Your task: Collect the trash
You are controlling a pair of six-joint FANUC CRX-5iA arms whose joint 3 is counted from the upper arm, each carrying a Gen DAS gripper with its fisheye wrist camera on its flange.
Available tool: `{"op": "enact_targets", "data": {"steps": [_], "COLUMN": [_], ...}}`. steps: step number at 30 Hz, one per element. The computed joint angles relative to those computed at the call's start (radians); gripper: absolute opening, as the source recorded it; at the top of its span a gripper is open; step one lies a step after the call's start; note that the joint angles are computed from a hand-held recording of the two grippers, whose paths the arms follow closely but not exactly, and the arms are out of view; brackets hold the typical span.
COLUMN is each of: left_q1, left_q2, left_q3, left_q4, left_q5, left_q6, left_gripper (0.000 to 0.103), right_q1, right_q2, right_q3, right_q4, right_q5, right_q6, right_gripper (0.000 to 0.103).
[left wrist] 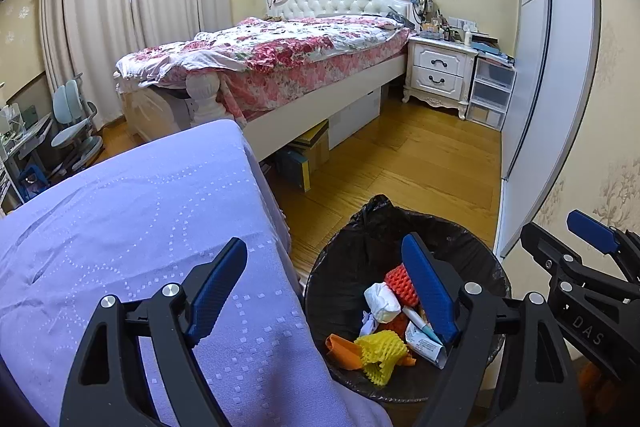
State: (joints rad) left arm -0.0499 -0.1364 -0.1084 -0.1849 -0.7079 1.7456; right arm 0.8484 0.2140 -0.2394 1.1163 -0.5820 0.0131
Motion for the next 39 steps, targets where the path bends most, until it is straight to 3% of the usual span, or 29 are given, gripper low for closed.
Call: {"op": "enact_targets", "data": {"steps": [22, 26, 39], "left_q1": [0.015, 0.016, 0.056], "left_q2": [-0.036, -0.056, -0.153], "left_q3": [-0.011, -0.013, -0.05], "left_q4": [0.008, -0.007, -0.009], "left_q5": [-0.013, -0.012, -0.038], "left_q6": [0.022, 0.036, 0.044], "left_gripper": [0.084, 0.086, 0.087], "right_q1": [0.028, 0.039, 0.104], "right_q2": [-0.01, -0.013, -0.047], "right_q3": [0.016, 0.021, 0.034], "right_q4": [-0.014, -0.006, -0.014], "right_q5": [-0.064, -0.078, -0.122], "right_q6": [-0.009, -0.009, 0.024], "right_gripper": [0.08, 0.085, 0.086]}}
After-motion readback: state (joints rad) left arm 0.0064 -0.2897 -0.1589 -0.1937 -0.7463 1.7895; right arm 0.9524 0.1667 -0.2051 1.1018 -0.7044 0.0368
